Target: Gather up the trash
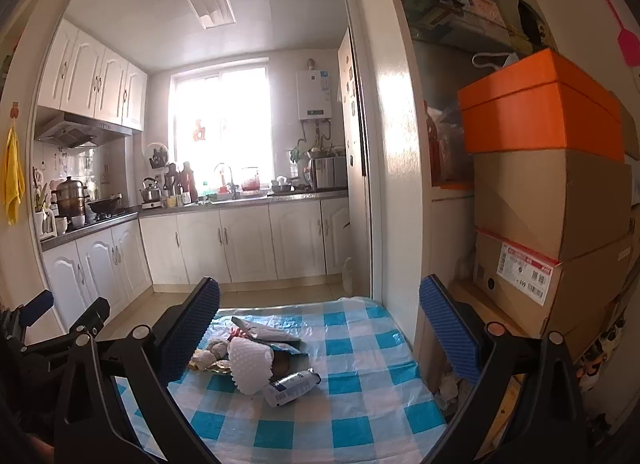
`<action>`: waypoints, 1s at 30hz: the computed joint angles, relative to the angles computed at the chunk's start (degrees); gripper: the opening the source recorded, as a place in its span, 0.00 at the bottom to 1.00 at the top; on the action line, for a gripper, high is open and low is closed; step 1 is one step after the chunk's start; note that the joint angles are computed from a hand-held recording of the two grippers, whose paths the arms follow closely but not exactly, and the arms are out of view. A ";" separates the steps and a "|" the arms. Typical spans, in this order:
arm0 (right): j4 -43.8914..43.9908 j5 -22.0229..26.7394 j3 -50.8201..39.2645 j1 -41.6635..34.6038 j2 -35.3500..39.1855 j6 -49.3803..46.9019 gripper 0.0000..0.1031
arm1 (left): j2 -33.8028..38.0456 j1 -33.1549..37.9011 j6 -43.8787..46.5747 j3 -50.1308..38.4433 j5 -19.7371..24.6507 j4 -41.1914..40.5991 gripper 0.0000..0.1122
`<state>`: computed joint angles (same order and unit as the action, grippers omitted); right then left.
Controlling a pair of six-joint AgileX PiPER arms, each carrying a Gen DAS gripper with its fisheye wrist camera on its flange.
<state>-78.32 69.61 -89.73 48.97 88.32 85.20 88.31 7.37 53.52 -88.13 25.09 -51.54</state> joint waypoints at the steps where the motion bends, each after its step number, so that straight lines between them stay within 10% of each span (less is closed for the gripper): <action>1: 1.12 -0.86 0.02 -0.73 0.06 -0.16 0.96 | 0.33 0.02 -0.60 -0.20 -0.02 0.60 0.89; 14: 17.98 -17.24 4.25 -13.74 1.39 -1.86 0.96 | 7.95 0.35 -7.40 -3.87 1.75 8.70 0.89; 30: 53.15 -43.32 11.78 -33.38 5.54 -17.84 0.96 | 26.74 -3.32 -6.00 -23.05 23.44 6.52 0.89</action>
<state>-25.17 26.29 -77.95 15.59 93.86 67.36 115.05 4.05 47.52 -111.17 48.52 -45.03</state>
